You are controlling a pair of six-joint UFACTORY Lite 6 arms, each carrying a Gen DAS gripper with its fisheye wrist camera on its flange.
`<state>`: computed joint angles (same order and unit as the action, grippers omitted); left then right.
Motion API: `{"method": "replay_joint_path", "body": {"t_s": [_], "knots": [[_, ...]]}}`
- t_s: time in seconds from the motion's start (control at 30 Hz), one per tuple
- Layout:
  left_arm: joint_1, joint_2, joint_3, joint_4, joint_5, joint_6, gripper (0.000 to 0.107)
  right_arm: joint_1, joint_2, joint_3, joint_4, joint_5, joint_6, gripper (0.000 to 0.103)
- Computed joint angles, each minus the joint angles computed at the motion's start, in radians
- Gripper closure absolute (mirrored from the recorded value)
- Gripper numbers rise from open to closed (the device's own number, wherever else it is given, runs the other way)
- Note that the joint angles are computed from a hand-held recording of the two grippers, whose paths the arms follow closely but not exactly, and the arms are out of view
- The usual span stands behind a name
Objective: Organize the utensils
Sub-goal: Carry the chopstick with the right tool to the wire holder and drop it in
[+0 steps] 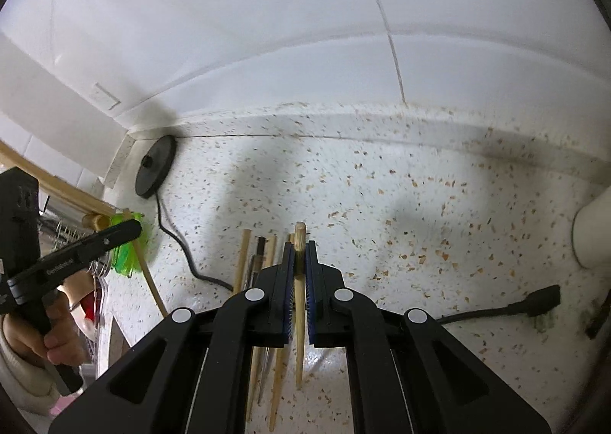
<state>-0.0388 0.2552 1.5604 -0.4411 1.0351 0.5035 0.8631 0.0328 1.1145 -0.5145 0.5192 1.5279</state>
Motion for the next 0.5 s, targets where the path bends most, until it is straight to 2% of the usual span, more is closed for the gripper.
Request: {"method": "replay_joint_path", "body": {"t_s": [0.37,0.5], "knots": [[0.067,-0.22,-0.077,-0.032,-0.002,0.031,0.101,0.147,-0.022,0.128,-0.118,0.208,0.044,0.101],[0.129,-0.289,-0.075,-0.066,0.01,0.082,0.101,0.171,-0.021,0.175,-0.122,0.237,0.037,0.101]]}}
